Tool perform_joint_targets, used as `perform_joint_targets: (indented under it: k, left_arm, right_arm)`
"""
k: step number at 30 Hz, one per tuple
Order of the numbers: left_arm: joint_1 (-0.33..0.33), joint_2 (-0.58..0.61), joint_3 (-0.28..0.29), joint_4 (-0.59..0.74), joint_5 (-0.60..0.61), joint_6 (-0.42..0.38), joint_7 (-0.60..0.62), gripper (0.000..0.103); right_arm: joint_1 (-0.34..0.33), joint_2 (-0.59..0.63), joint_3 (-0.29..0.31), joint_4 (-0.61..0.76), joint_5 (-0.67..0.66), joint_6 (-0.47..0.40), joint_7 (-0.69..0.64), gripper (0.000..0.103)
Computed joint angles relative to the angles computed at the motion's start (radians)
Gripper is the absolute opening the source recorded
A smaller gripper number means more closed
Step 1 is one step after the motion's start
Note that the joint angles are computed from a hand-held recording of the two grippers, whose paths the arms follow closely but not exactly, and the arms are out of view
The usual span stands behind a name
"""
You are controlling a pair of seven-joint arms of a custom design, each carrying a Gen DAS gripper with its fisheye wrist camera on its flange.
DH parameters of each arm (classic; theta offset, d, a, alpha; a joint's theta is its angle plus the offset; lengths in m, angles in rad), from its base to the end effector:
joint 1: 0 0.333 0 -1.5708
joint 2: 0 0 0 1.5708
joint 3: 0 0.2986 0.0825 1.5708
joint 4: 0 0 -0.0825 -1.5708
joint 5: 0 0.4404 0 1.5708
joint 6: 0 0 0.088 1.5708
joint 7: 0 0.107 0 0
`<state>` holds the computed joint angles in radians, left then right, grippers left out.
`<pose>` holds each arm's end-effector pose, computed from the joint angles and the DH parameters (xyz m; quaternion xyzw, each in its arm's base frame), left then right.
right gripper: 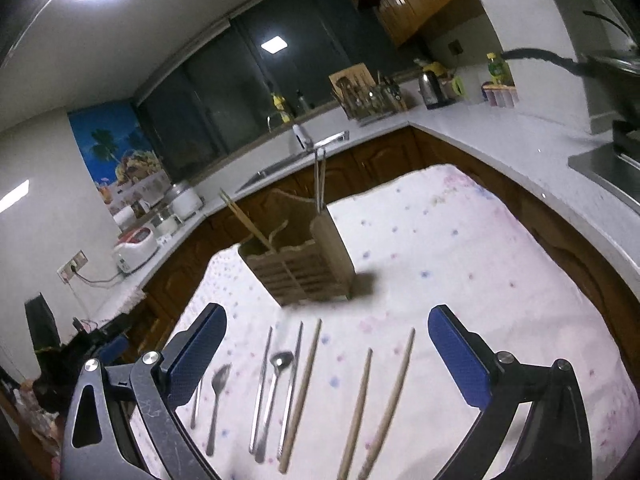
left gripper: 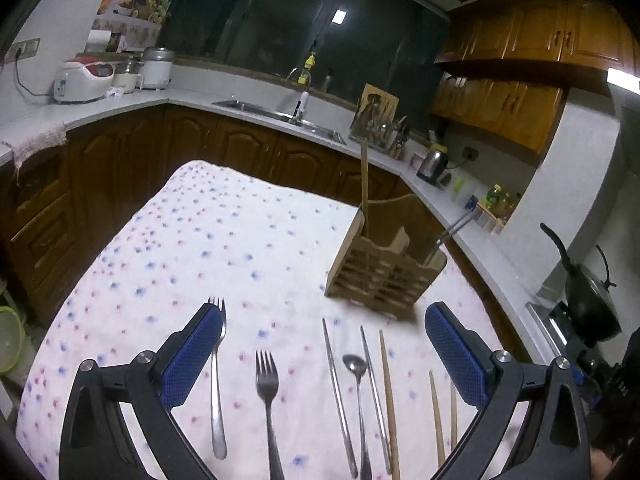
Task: Organize utensils
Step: 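Withdraw both open tools back over the utensils, then lower the left tool onto a steel chopstick while the right tool lowers onto a wooden chopstick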
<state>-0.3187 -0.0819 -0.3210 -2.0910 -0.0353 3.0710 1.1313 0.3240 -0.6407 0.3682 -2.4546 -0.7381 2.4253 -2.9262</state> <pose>0.5032 -0.3770 0.5472 -0.5530 0.6630 -0.4891 0.1242 0.3612 0.3128 0.5397 -0.3899 0.7931 -0.2656 0.3852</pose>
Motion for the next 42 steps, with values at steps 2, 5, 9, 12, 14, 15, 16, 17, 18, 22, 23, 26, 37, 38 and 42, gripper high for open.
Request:
perform_joint_targets:
  k: [2, 5, 9, 12, 14, 15, 16, 17, 18, 22, 23, 26, 37, 38, 42]
  left_arm:
    - [-0.005, -0.012, 0.002, -0.013, -0.014, -0.008, 0.005, 0.102]
    - [0.006, -0.027, -0.008, -0.028, 0.007, -0.026, -0.020, 0.102]
    - [0.006, -0.040, -0.011, -0.038, 0.004, -0.053, -0.022, 0.102]
    - [0.015, -0.034, -0.020, -0.026, 0.037, -0.071, -0.054, 0.102]
    - [0.016, -0.025, -0.021, -0.015, 0.054, -0.083, -0.066, 0.102]
    - [0.011, -0.024, -0.017, -0.013, 0.050, -0.087, -0.061, 0.102]
    - [0.008, -0.022, -0.015, -0.010, 0.049, -0.092, -0.060, 0.102]
    - [0.008, -0.018, -0.014, -0.005, 0.055, -0.097, -0.064, 0.102]
    - [0.008, -0.015, -0.014, -0.001, 0.064, -0.104, -0.069, 0.102]
    - [-0.004, 0.005, -0.006, 0.022, 0.069, -0.125, -0.061, 0.102]
    - [-0.006, 0.010, -0.004, 0.027, 0.073, -0.132, -0.062, 0.102]
    - [-0.012, 0.022, 0.001, 0.040, 0.084, -0.148, -0.060, 0.102]
    - [-0.041, 0.102, 0.024, 0.135, 0.099, -0.230, -0.030, 0.094]
    - [-0.045, 0.110, 0.026, 0.146, 0.093, -0.241, -0.018, 0.091]
    - [-0.060, 0.158, 0.033, 0.207, 0.089, -0.298, 0.014, 0.081]
  right_arm:
    - [0.012, -0.006, -0.004, -0.014, 0.017, -0.001, 0.001, 0.102]
    - [0.022, -0.010, -0.001, -0.025, 0.030, -0.005, 0.009, 0.102]
    - [0.033, -0.012, -0.003, -0.032, 0.046, -0.011, 0.007, 0.102]
    - [0.037, -0.002, -0.006, -0.027, 0.055, -0.019, -0.002, 0.102]
    - [0.039, 0.004, -0.009, -0.026, 0.059, -0.021, -0.009, 0.102]
    - [0.040, 0.009, -0.008, -0.023, 0.061, -0.023, -0.010, 0.102]
    - [0.042, 0.014, -0.011, -0.023, 0.064, -0.020, -0.014, 0.102]
    - [0.043, 0.019, -0.014, -0.022, 0.065, -0.015, -0.017, 0.102]
    - [0.043, 0.024, -0.014, -0.020, 0.064, -0.012, -0.019, 0.102]
    - [0.047, 0.056, -0.023, -0.006, 0.069, -0.002, -0.042, 0.101]
    - [0.048, 0.064, -0.026, -0.002, 0.069, 0.003, -0.047, 0.101]
    - [0.048, 0.085, -0.031, 0.009, 0.069, 0.009, -0.061, 0.101]
    - [0.059, 0.147, -0.061, 0.034, 0.103, 0.013, -0.116, 0.076]
    - [0.061, 0.155, -0.064, 0.039, 0.111, 0.007, -0.124, 0.073]
    - [0.068, 0.177, -0.080, 0.045, 0.133, 0.015, -0.153, 0.060]
